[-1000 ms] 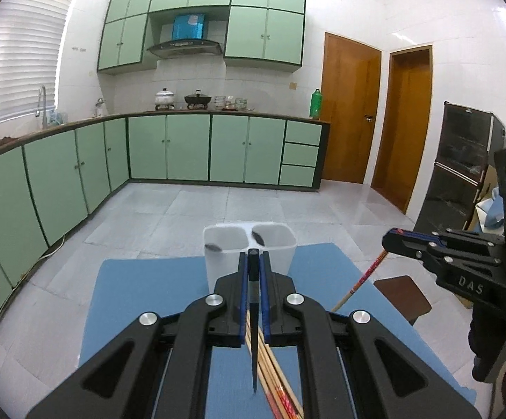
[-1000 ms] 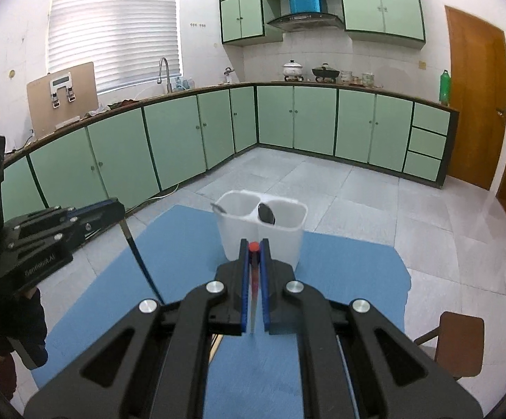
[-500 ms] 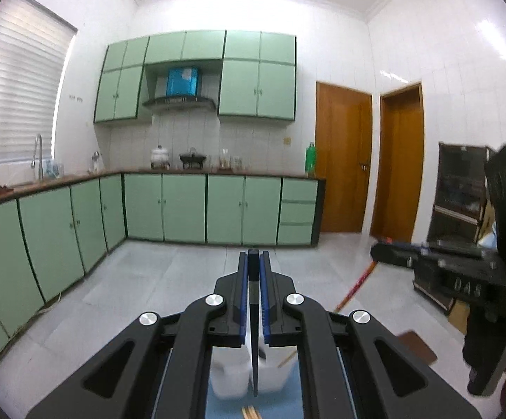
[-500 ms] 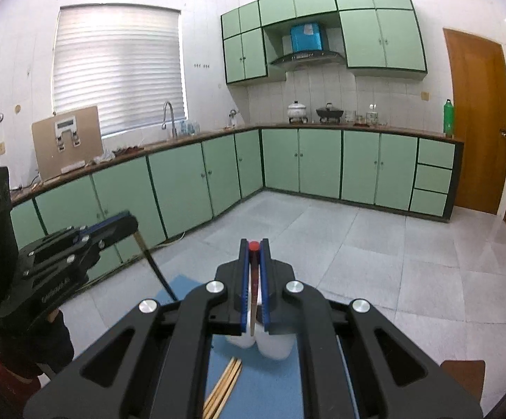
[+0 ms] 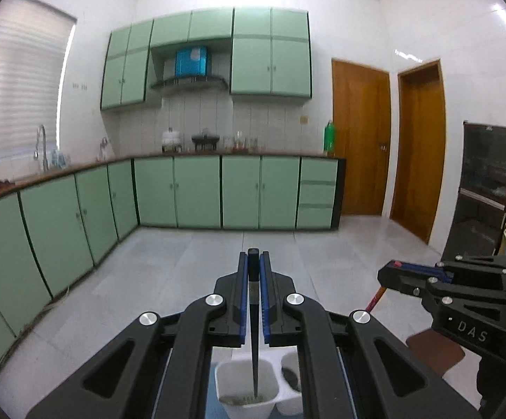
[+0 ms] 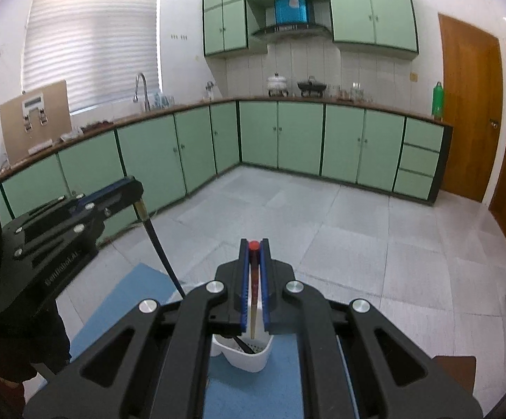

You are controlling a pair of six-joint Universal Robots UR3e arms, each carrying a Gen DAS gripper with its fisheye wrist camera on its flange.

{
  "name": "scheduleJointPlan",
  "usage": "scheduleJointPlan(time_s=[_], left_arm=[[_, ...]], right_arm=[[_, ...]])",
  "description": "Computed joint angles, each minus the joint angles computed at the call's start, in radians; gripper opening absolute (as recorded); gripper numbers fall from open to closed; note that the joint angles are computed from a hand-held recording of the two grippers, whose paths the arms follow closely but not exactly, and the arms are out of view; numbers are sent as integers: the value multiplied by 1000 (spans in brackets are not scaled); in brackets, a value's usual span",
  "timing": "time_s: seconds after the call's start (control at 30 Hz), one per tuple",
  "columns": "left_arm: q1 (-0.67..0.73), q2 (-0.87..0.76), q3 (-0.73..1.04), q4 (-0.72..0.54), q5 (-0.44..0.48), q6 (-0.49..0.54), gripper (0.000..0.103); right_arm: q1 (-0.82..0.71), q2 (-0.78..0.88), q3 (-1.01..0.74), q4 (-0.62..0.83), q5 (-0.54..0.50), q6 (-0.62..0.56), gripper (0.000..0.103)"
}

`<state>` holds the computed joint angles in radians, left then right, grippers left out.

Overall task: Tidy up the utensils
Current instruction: 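Open both tools to drop the chopsticks into the holder, then move both tools back over the remaining chopsticks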

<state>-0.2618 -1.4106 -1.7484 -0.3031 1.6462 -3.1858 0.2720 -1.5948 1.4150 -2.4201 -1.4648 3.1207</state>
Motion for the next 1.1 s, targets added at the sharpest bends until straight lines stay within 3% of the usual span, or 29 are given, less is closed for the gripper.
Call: scheduleJointPlan(time_s=[0.17,0.27,0.33,0.53,0.7,0.9,1.1], left_arm=[[30,8,-49,-20,-45,-5,12],[34,54,-81,-24,-46,5,23],[35,103,-108,-38,-50,9,28],[6,264,-204,-102,-12,1,46],[-40,439,-363,-174,21,-54,52],[-125,617,-599,-259,99,-145,56],[-162,742,-770,-365,111,-212,57]], right_arm=[[11,-1,66,-32,-5,18,12],[8,-52,127,-74,-22,35,31],[5,-98,171,-95,-33,39,34],[-11,-301,365,-146,-42,43,59],[63,-489,600,-204,-116,73,84],[281,-548,816,-267,-309,209,89],[435,-486,971,-315,-395,378,89]])
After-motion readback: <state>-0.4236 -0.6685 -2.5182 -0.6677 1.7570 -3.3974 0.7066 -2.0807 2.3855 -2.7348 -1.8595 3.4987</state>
